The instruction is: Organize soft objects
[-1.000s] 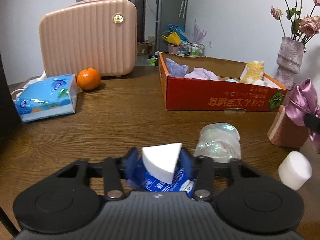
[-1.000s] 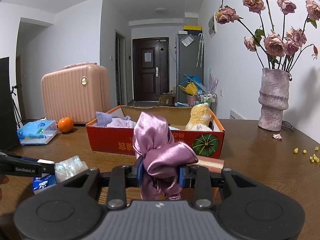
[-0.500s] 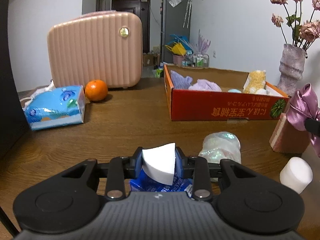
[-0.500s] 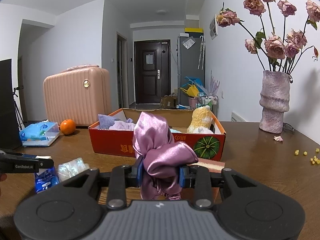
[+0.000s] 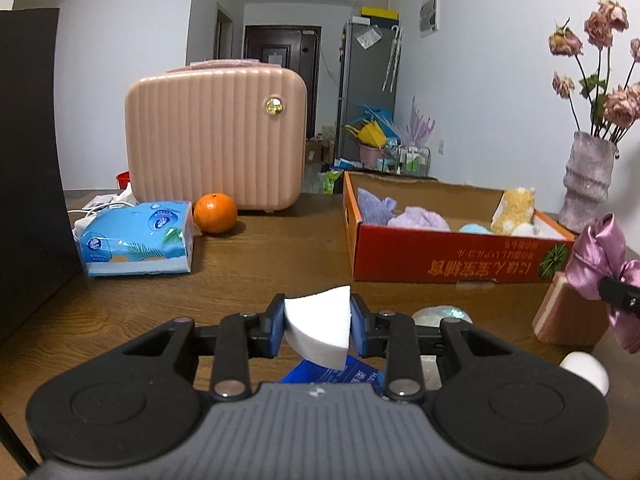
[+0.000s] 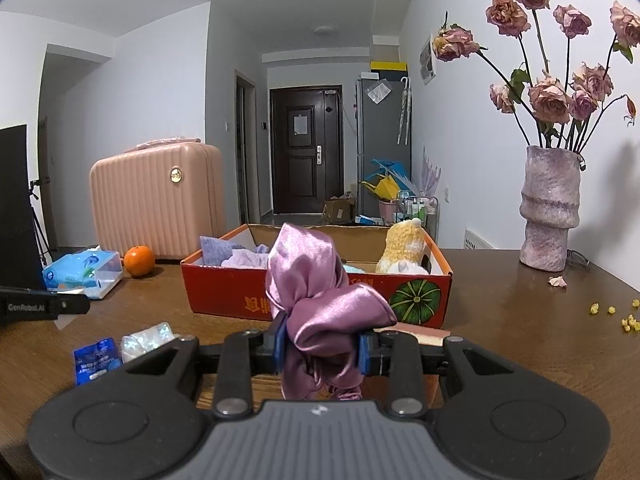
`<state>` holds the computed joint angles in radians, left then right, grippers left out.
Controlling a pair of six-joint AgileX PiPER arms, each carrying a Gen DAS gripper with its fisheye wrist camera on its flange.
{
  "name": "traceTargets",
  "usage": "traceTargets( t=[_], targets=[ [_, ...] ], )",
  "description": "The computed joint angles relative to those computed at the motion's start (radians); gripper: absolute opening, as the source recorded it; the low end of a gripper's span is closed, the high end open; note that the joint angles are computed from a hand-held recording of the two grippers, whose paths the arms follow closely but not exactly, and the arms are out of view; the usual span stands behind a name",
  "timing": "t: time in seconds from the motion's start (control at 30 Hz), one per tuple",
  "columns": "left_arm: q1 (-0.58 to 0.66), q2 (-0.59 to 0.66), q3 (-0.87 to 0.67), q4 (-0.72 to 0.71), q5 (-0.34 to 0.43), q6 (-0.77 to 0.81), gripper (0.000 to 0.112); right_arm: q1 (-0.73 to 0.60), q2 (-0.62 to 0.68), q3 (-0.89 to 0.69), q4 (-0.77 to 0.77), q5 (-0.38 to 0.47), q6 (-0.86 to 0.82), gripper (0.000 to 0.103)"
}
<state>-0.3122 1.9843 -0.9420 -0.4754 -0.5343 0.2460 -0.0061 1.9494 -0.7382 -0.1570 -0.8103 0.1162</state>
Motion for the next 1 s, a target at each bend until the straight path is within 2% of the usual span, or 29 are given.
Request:
traceTargets(
  t=[0.3,0.5,1.0],
  targets=[
    [-0.043,-0.040,0.031,-0.024,-0.035,-0.007,0.033,-0.004,-0.015,0.012,-0.003,-0.022,0.013,0.032],
    [-0.089,-0.052,0.018,-0.084,-0.046,0.050,0.033,-0.009,-0.031,0.007,-0.019,-0.025,0.022,0.032],
    [-0.152,-0.031,-0.121,-0.219,-0.020,0.141,0.033,0.003,-0.023,-0.111,-0.004,0.043,0.020,0.032]
  ],
)
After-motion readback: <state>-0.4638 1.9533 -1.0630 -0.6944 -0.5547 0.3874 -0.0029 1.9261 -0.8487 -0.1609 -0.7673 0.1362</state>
